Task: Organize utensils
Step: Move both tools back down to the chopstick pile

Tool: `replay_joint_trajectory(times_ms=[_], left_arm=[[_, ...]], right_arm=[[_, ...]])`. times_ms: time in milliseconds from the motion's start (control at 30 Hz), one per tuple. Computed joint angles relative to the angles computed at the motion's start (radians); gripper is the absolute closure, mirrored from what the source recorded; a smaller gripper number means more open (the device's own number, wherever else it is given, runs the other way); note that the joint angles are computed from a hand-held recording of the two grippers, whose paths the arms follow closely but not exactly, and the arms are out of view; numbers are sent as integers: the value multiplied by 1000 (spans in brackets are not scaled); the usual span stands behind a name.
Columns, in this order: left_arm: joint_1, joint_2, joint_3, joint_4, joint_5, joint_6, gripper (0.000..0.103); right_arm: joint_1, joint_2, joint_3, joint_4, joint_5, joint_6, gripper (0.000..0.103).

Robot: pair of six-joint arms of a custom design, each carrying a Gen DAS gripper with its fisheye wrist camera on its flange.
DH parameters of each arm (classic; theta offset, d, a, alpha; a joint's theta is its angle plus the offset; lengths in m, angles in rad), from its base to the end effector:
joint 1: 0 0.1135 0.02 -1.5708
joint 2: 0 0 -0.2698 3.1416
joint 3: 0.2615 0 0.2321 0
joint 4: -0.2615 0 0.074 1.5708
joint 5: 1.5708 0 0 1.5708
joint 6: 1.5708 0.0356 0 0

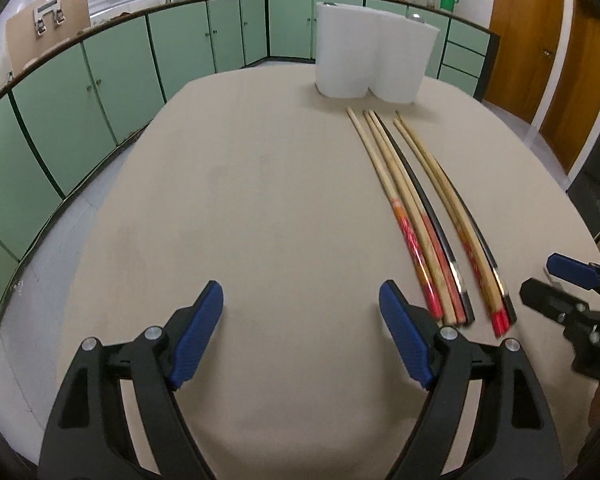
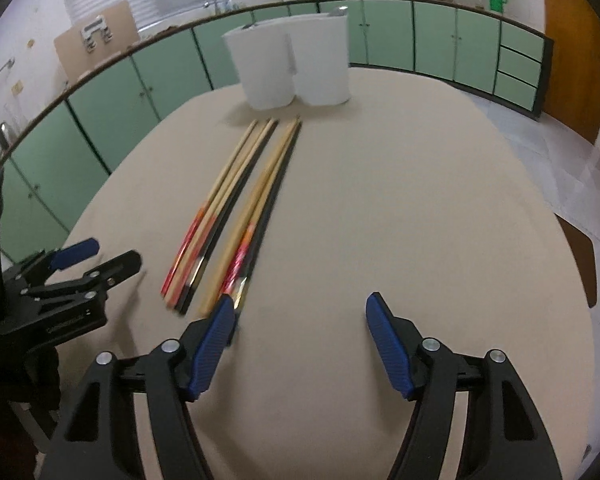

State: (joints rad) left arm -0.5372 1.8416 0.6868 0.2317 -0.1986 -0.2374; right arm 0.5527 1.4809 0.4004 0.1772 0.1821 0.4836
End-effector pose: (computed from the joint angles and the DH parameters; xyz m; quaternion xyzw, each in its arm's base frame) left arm 0.2642 -0.1492 0.1058 0.1097 0.9375 -0.0326 0.3287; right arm 0.1921 0.1109 0.1271 -0.0027 0.9414 0.0869 0.3260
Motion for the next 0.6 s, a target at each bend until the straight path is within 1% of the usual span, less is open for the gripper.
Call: replay_joint_trajectory(times_ms=[133, 267, 333, 400, 533, 600], left_arm=[[-18, -11, -10, -10, -13, 9, 23], [-24, -23, -19, -18, -20, 10, 22], [-22, -27, -23, -22, -20, 7, 22], [-22, -24, -13, -28, -21, 5, 22], [-22, -40, -28, -23, -30, 23, 20], [-22, -38, -25, -25, -30, 26, 20]], right_arm=[[78, 27, -7, 15, 78, -1, 39], [126, 55, -3, 31, 116, 19, 39], [145, 72, 14, 29, 120, 15, 43], [163, 87, 22, 28, 147, 20, 45], [152, 77, 2, 35, 158, 17, 46], [120, 51, -20, 47, 126, 8, 46]])
